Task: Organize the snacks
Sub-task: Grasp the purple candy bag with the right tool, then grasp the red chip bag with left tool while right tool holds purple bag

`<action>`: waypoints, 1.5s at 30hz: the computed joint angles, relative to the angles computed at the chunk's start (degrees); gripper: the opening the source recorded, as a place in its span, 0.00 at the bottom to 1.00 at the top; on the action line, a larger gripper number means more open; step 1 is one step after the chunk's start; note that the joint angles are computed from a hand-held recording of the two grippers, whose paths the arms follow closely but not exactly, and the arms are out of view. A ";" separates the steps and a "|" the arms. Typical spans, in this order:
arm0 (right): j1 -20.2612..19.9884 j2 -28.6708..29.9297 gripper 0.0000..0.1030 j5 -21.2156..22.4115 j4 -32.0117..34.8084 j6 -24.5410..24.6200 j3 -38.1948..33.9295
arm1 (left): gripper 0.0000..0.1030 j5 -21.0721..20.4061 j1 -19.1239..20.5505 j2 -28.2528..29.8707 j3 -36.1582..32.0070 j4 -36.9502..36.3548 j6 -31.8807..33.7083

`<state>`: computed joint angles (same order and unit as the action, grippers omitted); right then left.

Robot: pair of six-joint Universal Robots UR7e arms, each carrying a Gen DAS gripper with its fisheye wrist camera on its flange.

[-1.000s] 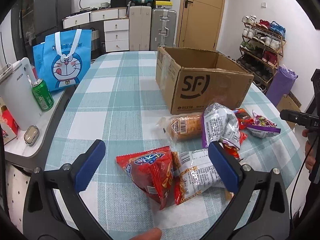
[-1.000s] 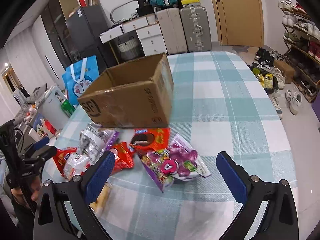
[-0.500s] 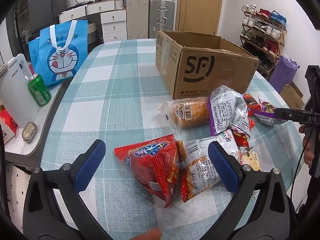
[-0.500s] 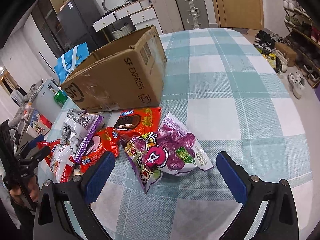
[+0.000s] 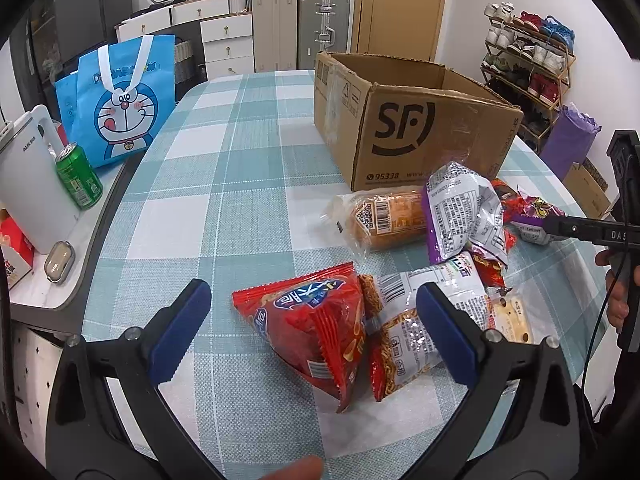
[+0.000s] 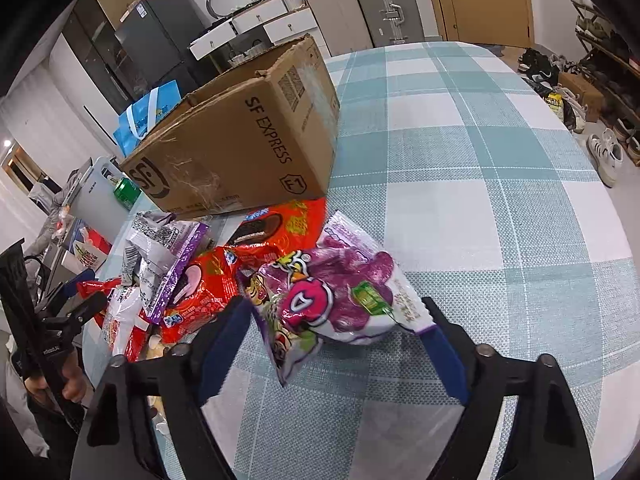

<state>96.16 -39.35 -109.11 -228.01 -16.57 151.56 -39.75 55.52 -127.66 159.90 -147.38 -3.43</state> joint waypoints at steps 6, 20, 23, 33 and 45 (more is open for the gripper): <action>-0.37 -0.63 0.61 2.29 0.24 -1.60 0.62 | 0.99 -0.31 0.93 0.89 -0.21 -0.97 0.56; 0.62 -1.19 0.45 4.90 -6.52 -3.61 2.81 | 0.99 -0.75 1.24 0.81 -0.28 -0.73 1.38; 0.53 -1.47 0.45 6.61 -8.79 -3.77 3.62 | 0.99 -1.09 1.75 1.14 -0.49 -0.94 1.44; 0.75 -2.06 0.45 9.78 -13.55 -3.86 5.20 | 0.91 -6.09 5.24 1.63 -2.31 0.21 1.78; 1.33 -1.52 0.45 9.98 -14.18 -3.88 5.07 | 0.74 -10.03 8.35 1.97 -4.16 1.16 2.55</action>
<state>97.50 -40.87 -99.13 -242.19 -20.45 156.62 -49.78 63.86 -125.69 155.75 -146.22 -0.88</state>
